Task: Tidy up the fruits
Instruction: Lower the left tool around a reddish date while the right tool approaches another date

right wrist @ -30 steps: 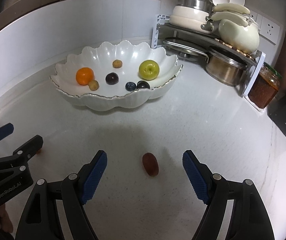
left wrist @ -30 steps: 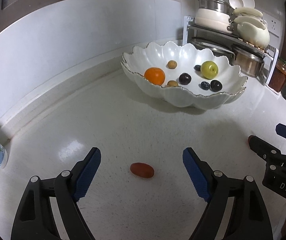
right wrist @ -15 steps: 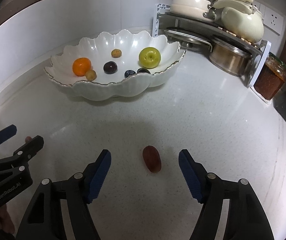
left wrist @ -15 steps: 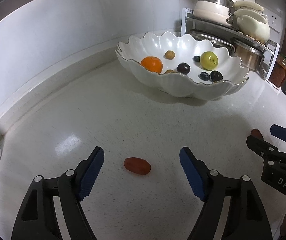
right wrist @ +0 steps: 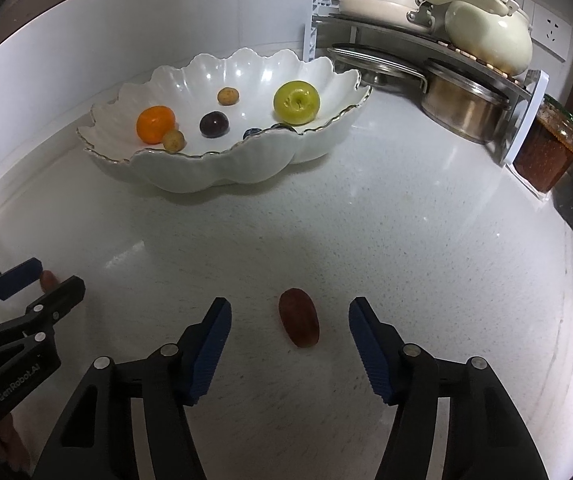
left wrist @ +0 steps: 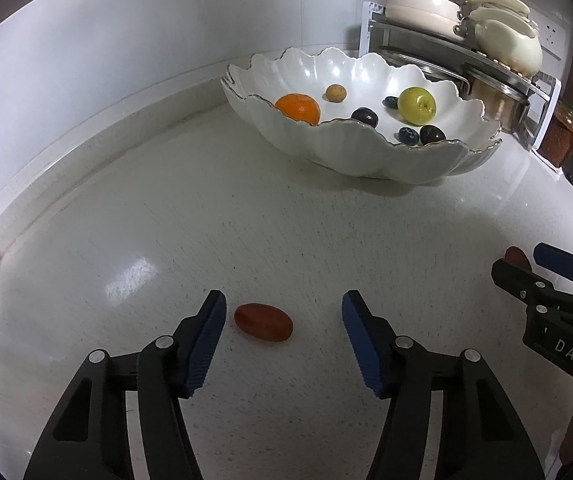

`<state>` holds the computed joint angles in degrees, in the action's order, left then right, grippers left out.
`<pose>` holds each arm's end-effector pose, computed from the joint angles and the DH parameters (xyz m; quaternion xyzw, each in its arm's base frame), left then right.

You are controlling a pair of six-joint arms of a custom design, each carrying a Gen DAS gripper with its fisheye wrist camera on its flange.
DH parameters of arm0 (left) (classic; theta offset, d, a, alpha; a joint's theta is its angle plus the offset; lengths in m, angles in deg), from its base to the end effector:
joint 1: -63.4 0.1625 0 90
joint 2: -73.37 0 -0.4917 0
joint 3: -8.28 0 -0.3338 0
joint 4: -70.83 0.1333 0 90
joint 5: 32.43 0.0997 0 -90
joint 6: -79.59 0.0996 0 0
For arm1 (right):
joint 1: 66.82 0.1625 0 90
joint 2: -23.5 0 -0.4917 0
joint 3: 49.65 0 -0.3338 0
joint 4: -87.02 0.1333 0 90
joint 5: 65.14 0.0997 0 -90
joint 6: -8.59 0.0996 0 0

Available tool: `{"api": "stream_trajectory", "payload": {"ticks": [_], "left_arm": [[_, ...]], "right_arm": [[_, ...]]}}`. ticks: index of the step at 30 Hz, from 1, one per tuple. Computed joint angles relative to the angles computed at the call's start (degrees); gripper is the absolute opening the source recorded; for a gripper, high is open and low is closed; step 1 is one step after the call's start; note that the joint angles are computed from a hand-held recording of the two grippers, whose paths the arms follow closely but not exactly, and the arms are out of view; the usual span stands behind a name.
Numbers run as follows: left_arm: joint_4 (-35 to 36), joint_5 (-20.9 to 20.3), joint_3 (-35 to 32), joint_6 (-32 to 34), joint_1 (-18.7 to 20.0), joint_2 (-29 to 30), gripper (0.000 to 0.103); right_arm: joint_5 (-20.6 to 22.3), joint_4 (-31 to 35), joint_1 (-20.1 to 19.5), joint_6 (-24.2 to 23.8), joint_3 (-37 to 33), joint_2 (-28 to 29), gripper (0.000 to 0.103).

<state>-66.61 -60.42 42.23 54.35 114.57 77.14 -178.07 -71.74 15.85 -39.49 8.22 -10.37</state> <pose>-0.3674 -0.8093 -0.1033 0.0577 0.8532 -0.3338 0.3966 -0.0145 -0.8537 0.3058 0.2446 -0.8759 0.2449 0.3362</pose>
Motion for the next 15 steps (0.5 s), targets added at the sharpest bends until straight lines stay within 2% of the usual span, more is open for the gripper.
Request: {"api": "stream_trajectory", "payload": {"ticks": [4,8,14,15], "left_arm": [[-0.3,0.2,0.3,-0.4,0.0,-0.1,0.058],[1.1,-0.1,0.0,-1.1,0.1,0.0,0.05],[0.5,-0.1,0.5,-1.7,0.1,-0.2,0.049],[0.3,-0.1,0.6,-1.7,0.1,-0.2,0.049]], "right_arm": [[-0.1,0.8,-0.1,0.2,-0.9,0.4,0.056],[-0.3,0.6,-0.2,0.1,-1.0,0.5,0.05],[-0.2,0.9,-0.3,0.1,-1.2,0.7,0.042],[-0.1,1.0,-0.3,0.0,-1.2,0.7,0.039]]}}
